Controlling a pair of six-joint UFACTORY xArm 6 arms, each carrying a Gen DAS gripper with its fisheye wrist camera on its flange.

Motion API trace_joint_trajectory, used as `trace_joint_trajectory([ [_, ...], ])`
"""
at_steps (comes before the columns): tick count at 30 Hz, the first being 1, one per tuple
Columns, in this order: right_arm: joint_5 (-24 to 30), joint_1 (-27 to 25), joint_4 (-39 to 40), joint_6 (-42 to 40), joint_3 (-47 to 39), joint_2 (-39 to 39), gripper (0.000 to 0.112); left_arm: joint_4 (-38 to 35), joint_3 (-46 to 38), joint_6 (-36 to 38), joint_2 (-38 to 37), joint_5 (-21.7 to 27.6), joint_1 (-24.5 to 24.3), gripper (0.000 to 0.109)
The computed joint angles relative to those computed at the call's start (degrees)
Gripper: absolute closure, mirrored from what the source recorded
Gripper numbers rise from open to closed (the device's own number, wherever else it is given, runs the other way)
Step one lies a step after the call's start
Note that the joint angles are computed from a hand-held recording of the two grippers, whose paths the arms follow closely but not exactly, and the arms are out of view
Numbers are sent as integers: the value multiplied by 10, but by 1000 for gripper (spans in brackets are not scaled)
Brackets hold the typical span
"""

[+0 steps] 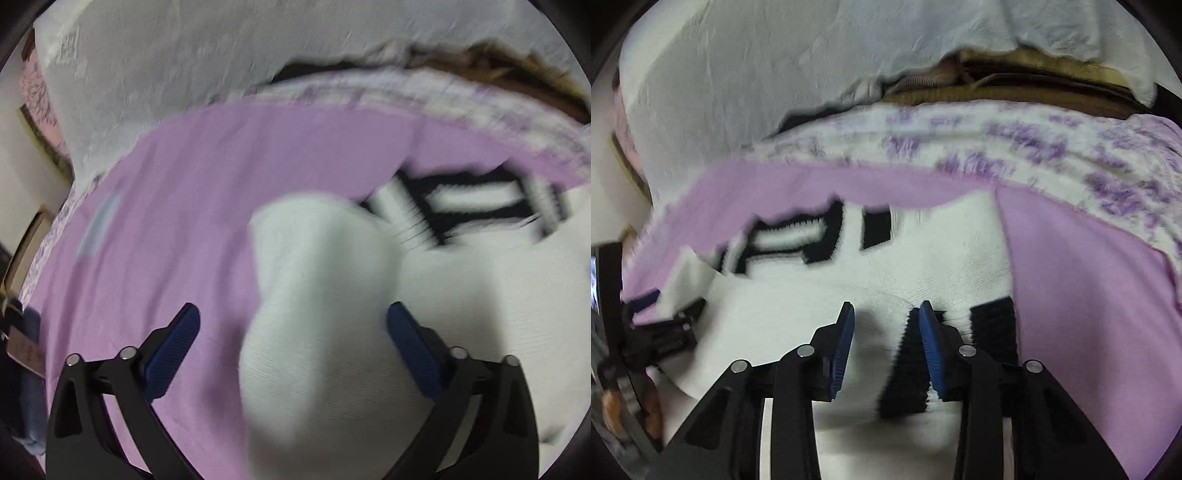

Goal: Fold small clothes

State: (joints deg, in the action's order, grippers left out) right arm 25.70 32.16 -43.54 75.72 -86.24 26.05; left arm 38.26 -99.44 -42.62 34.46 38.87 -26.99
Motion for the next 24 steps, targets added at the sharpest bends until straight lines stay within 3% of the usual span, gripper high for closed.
trace_joint_trajectory([
  [1,13,4,-13,-2,-8,4,76,-26,18,-2,-8,-30,10,9],
  [4,49,18,-35,0,-21,8,74,-102,31,34,-14,-59,24,9],
  [6,31,17,-73,45,3,-11,74,-69,59,3,-33,-82,26,9],
  [8,41,24,-143,130,37,-46,73,-16,131,-50,-85,-147,32,10],
  [10,55,32,-187,172,63,-76,69,-28,194,-40,-127,-204,37,10],
  [11,65,37,-184,169,67,-81,66,-38,207,-26,-136,-207,35,10],
  [14,102,42,-87,73,43,-51,59,-96,195,61,-119,-145,20,9],
  [16,113,45,-80,60,33,-42,57,-184,188,123,-111,-151,25,9],
  [19,111,46,-85,62,36,-43,55,-243,195,163,-110,-163,30,9],
  [22,93,41,-99,76,44,-46,53,-189,202,118,-115,-171,28,9],
  [24,93,46,-168,156,73,-73,55,-96,223,38,-135,-183,26,9],
])
